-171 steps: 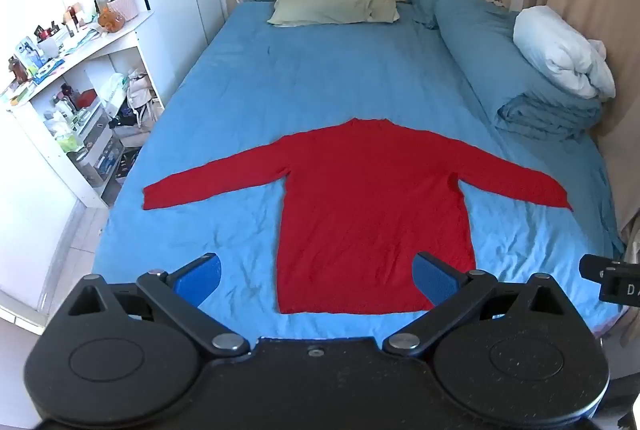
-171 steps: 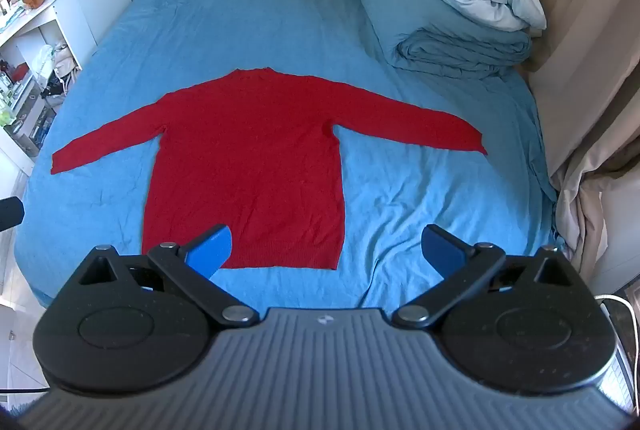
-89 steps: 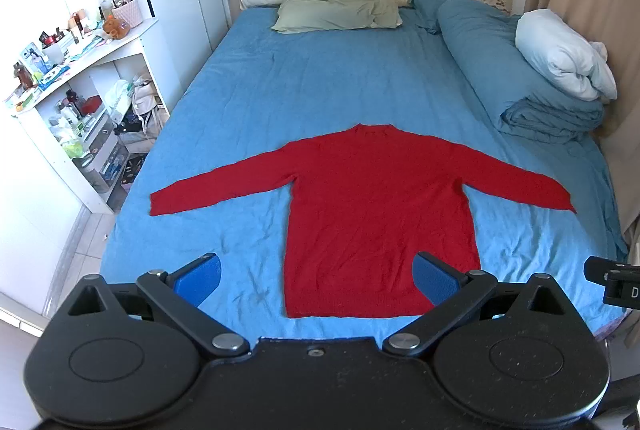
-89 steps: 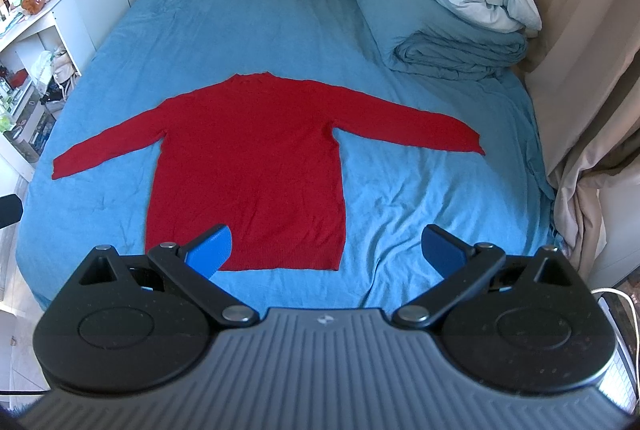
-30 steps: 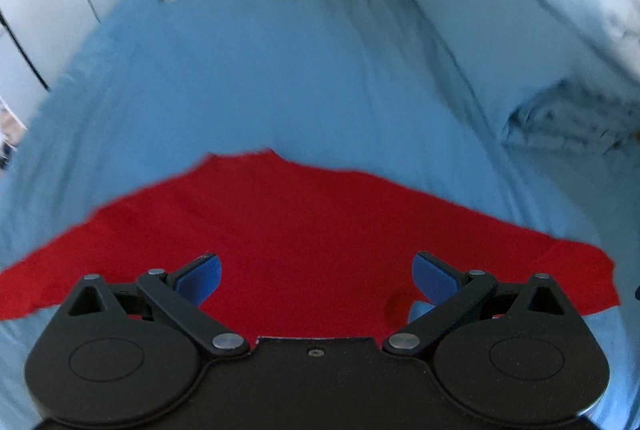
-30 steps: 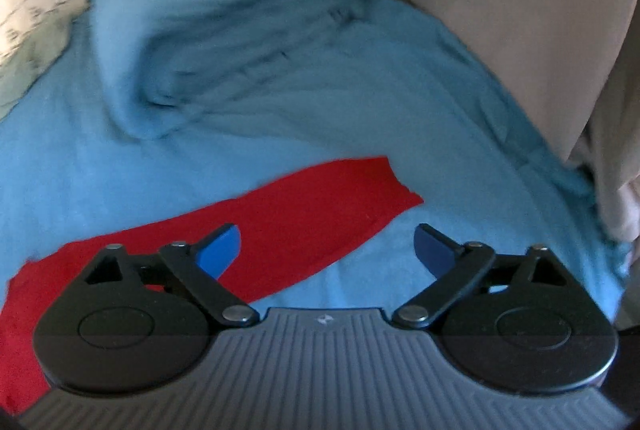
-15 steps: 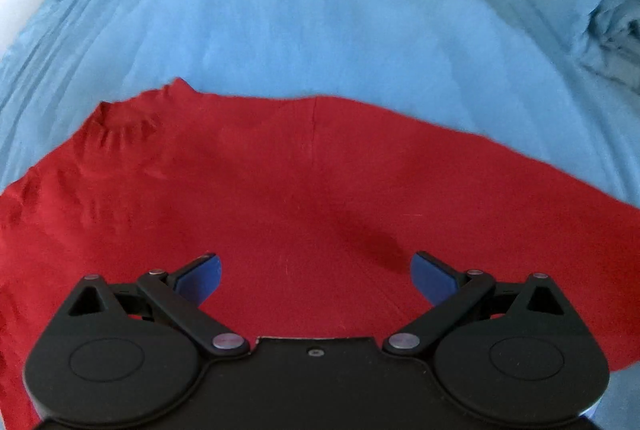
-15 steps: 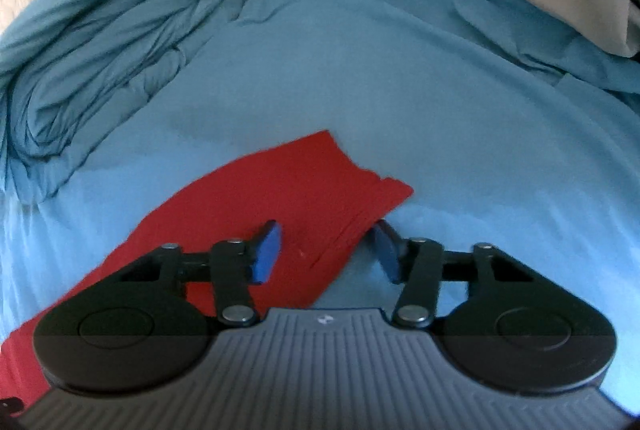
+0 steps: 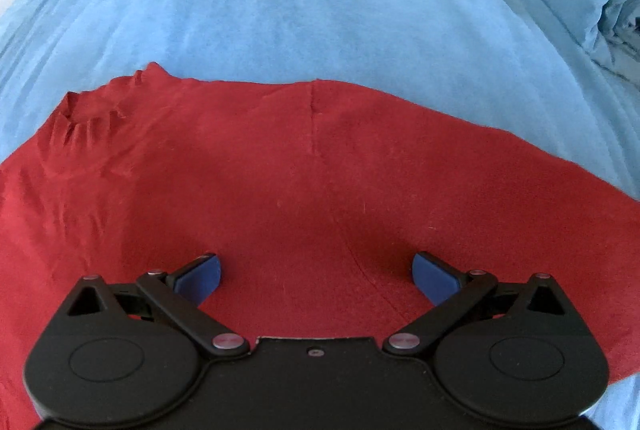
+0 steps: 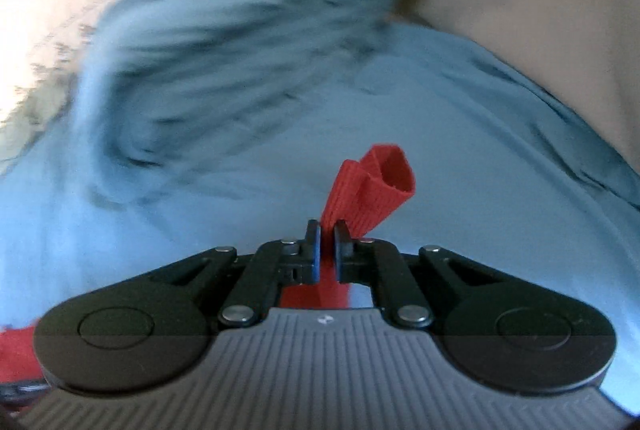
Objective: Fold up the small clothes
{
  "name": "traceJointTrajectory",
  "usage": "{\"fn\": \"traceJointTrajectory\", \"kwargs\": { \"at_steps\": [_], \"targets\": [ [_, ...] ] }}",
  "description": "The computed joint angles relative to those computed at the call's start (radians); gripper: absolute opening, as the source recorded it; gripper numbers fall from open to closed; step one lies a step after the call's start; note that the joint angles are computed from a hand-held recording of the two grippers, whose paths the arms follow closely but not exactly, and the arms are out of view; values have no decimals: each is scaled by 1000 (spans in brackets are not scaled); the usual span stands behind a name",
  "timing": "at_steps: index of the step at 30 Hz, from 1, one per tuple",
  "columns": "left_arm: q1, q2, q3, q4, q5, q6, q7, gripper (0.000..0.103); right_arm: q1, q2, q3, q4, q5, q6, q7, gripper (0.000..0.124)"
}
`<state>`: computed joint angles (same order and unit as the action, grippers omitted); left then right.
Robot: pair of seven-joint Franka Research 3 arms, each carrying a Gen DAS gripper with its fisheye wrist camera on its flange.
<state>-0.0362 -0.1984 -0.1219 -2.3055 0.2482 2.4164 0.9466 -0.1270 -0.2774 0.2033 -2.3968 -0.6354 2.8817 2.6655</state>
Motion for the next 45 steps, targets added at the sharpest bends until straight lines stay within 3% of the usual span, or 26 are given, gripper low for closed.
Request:
{"fn": "traceJointTrajectory", "kwargs": {
  "at_steps": [6, 11, 15, 16, 20, 24, 27, 31, 32, 34, 35, 38, 42, 45],
  "targets": [
    [45, -211, 88, -117, -73, 81, 117, 103, 109, 78, 59, 194, -14, 52, -13, 22],
    [143, -423, 203, -197, -89, 20, 246, 103, 260, 198, 101, 374, -38, 161, -45, 22],
    [268, -528, 255, -242, -48, -39, 313, 103, 405, 351, 151, 469, 157, 243, -266, 21],
    [299, -546, 270, -254, -37, -55, 328, 103, 439, 385, 155, 484, 154, 245, -275, 21],
    [346, -608, 385, -299, -126, -91, 402, 103, 622, 537, 99, 547, 70, 204, -274, 21],
    [419, -649, 396, -348, -149, -103, 439, 103, 787, 632, 13, 577, -3, 149, -300, 21],
    [438, -653, 420, -371, -169, -91, 485, 103, 898, 646, -67, 548, -67, 137, -307, 21],
    [437, -668, 422, -377, -216, -115, 523, 103, 939, 652, -97, 523, -71, 152, -412, 28],
    [433, -661, 425, -376, -227, -114, 534, 103, 958, 645, -113, 507, -86, 161, -418, 34],
    [424, -653, 426, -369, -252, -115, 551, 103, 960, 636, -110, 501, -20, 173, -538, 64],
    [420, -653, 424, -365, -265, -120, 554, 103, 949, 609, -98, 480, -41, 152, -543, 68],
    [387, -643, 420, -354, -324, -134, 551, 103, 982, 501, -142, 379, -17, 127, -592, 71],
    [337, -617, 398, -360, -401, -116, 526, 97, 920, 347, -112, 249, 55, 25, -608, 76],
    [320, -559, 373, -373, -433, -50, 482, 79, 863, 265, -90, 177, 102, -24, -577, 79]
  ]
}}
